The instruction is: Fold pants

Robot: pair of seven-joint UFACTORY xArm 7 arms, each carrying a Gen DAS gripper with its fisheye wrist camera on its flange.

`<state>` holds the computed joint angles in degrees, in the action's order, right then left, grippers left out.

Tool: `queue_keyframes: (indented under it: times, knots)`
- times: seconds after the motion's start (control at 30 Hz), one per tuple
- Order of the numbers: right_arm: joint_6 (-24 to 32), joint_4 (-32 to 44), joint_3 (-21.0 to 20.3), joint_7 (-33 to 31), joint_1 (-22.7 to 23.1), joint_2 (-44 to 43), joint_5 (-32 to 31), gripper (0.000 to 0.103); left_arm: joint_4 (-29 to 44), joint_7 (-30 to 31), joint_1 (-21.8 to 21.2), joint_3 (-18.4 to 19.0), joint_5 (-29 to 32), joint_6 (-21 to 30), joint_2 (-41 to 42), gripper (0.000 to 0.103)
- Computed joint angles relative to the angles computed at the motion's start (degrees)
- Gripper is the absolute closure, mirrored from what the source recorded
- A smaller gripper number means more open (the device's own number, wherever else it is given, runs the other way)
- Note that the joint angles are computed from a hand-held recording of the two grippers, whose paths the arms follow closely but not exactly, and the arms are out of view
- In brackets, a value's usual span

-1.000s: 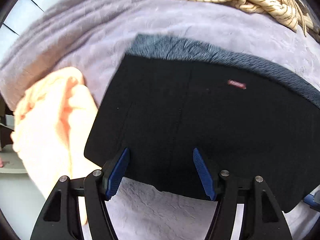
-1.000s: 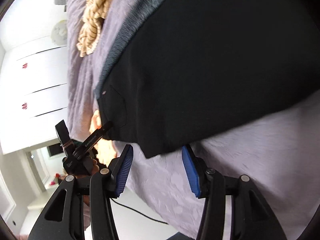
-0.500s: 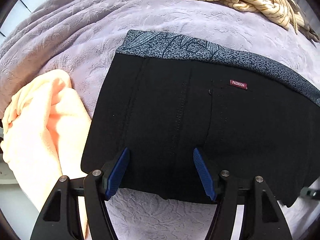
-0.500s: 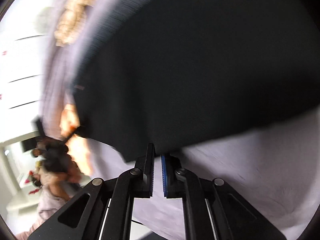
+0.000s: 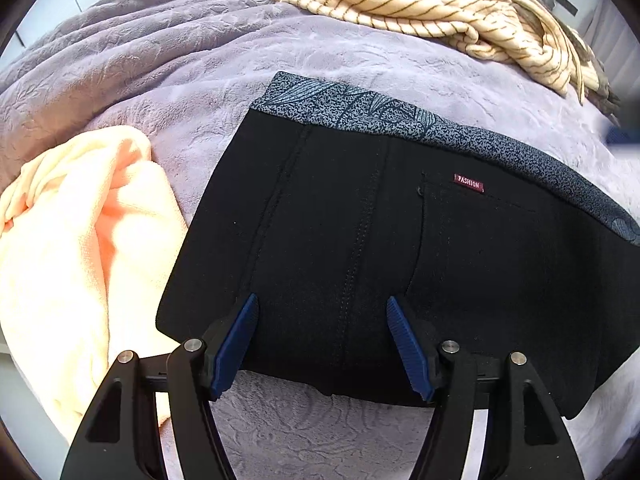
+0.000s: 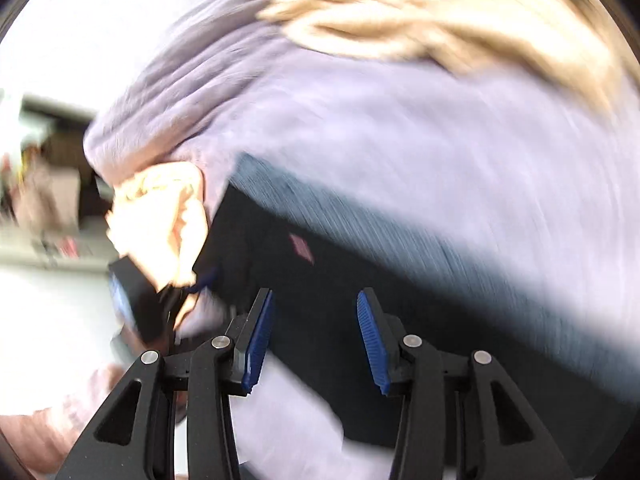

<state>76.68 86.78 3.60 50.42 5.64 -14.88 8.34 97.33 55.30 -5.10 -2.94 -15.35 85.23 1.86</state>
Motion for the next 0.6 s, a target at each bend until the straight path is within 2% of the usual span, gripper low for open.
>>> queue_keyframes:
  times: [0.07,0.17,0.3,0.33,0.37,0.4,0.5,0.6]
  knots:
    - [1.06,7.21,-1.57,-6.71,0.15,9.26,1.69,0.055,0.72,-0.23,0.36,0.25,-1.06,0.69,0.69,0.035]
    - [4.34,19.96,-1.25,-11.38,0.02,22.52,0.45,0.055,2.99,-0.87,1.15,0.49,-3.15,2.83,2.41,0.035]
    - [6.28,23.84,-1.05,-13.63,-0.40,28.23,-0.05,0.055,5.25,-3.22,1.50,0.01,-5.31,4.72,4.17,0.035]
    - [7.59,23.70,-1.03,-13.74,-0.73,28.68,0.72,0.067,5.56,-3.74,1.58,-0.07,-5.53,4.87,4.48,0.035]
    - [7.81,22.55,-0.99,-13.92,-1.32,28.44,2.52,0.085,5.67,-4.13,1.58,-0.19,-5.55,4.83,4.64,0.035]
    - [7.98,22.14,-0.79,-13.41,-1.62,28.25,3.83,0.095,5.78,-4.45,1.57,-0.29,-5.45,4.87,4.71,0.035]
    - [9.08,26.71,-0.82,-13.64,-0.59,29.75,0.94,0.095,7.65,-5.20,1.80,-0.29,-4.88,6.06,5.24,0.035]
    - [7.39,28.10,-1.34,-11.46,-1.33,31.37,2.06,0.097,9.89,-7.94,1.42,-0.67,-5.14,4.64,5.65,0.035]
